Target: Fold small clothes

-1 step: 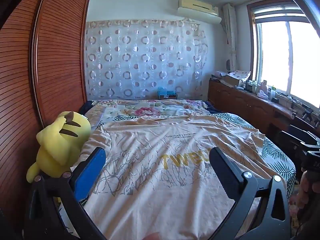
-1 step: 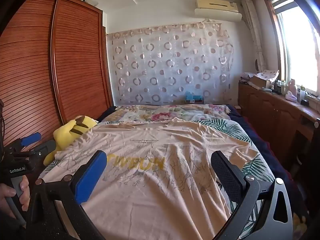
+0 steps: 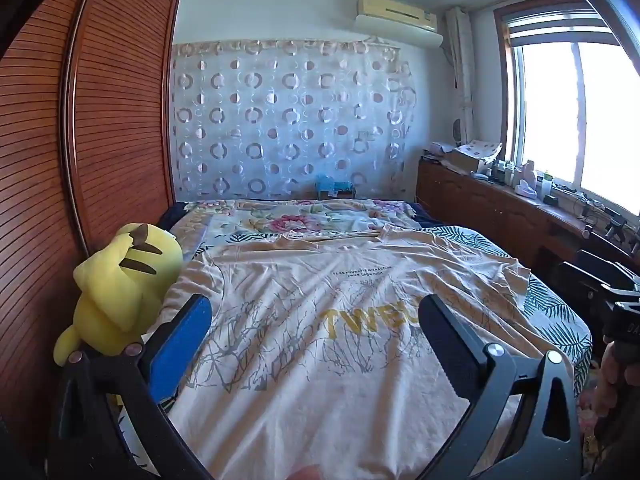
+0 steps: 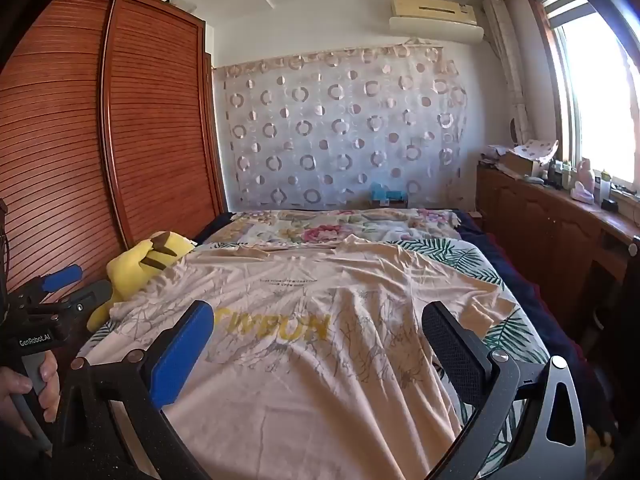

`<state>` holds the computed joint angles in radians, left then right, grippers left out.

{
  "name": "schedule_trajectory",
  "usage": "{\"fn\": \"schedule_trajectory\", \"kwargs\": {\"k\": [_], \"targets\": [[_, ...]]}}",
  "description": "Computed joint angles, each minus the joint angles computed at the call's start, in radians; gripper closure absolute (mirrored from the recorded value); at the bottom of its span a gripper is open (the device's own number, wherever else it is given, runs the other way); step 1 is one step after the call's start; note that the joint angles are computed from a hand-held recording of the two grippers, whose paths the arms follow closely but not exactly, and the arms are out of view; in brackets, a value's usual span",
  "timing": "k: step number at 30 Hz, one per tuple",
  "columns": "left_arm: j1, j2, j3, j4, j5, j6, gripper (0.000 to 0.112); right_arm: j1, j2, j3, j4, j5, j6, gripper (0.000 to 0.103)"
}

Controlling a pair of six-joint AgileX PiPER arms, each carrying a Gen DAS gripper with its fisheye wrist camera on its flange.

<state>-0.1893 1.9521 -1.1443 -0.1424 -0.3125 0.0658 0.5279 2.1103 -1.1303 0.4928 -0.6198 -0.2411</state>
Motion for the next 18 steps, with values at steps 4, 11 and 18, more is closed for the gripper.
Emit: {"fn": "schedule_trajectory", "kwargs": {"k": [4,11,18], "targets": [[-0.014,-0.001,0.028,-0.036,-0.061,0.038,0.009,0.0,0.001,0.001,-0.004,-0.006,0.002,0.0],[-0.004,0.01,0.006,-0.004,-0.04,0.019,0.009,0.002,0.001,-0.001,0.001,-0.003,-0.001,0.0],[-0.01,-0.011,0.029,-0.02,-0.047,0.026,0.009,0.004,-0.004,0.007,0.0,-0.009,0.0,0.0]]}}
